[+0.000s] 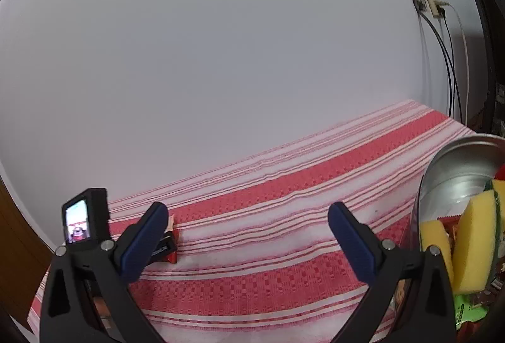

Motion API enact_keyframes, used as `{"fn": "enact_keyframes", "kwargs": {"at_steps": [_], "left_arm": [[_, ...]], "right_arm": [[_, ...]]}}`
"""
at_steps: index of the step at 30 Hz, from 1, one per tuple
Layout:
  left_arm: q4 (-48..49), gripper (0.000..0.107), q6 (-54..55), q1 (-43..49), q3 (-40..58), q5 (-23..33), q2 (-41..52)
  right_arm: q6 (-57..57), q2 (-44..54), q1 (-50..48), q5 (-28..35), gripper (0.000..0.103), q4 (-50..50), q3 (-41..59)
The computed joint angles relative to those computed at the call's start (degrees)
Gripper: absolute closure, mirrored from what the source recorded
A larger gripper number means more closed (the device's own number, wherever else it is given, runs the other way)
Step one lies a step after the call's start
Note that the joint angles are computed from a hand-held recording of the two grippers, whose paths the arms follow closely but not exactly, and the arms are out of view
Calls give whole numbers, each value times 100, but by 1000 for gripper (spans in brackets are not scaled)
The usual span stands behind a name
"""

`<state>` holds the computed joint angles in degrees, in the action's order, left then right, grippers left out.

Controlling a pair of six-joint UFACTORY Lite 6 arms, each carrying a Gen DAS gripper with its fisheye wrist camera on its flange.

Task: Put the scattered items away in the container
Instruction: 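Lower the left tool onto the red candy wrapper and grasp it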

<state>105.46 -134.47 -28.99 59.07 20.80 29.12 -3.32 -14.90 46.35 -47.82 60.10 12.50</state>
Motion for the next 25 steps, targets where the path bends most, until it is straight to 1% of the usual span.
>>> {"fn": "enact_keyframes", "kwargs": {"at_steps": [2,3,5,6,7,8,9,12,13,14,15,17,18,20,22,23,25], "left_arm": [[-603,9,599,111,230,-213,196],[-708,9,694,139,278,-251,234],[-654,9,628,157,285,-257,234],[-591,9,556,162,275,-259,228],[-465,13,390,147,215,-251,176],[-309,19,156,100,124,-221,96],[-145,22,-59,82,40,-197,27],[-55,35,-136,32,-63,-121,-50],[168,46,-317,1,-131,-138,-108],[514,50,-637,-14,-227,-188,-182],[800,50,-888,9,-338,-227,-264],[876,53,-886,-13,-493,-269,-415],[1072,55,-1048,7,-632,-353,-570],[1877,60,-1762,151,-996,-544,-986],[2396,60,-2197,238,-1385,-568,-1434],[2410,60,-2137,281,-1570,-499,-1651],[2087,60,-1681,347,-1884,-321,-2015]], "right_arm": [[15,-89,-36,104,0,-25,-69],[13,-101,-62,157,0,-53,-78],[7,-48,-64,173,0,-82,-60],[-77,49,64,110,0,64,30],[-172,138,188,44,0,214,111],[-243,197,247,4,0,295,150],[-292,272,305,-37,0,368,193],[-336,464,414,-110,0,496,317],[-259,535,400,-111,0,433,327],[-189,583,383,-104,0,374,328],[-146,612,361,-82,0,337,332],[-117,690,331,-54,0,308,372],[-124,717,330,-52,0,312,384],[-117,762,276,0,0,225,421],[-86,850,199,102,0,99,479],[-102,920,137,179,0,49,533],[-91,1037,13,307,0,-59,591]]}}
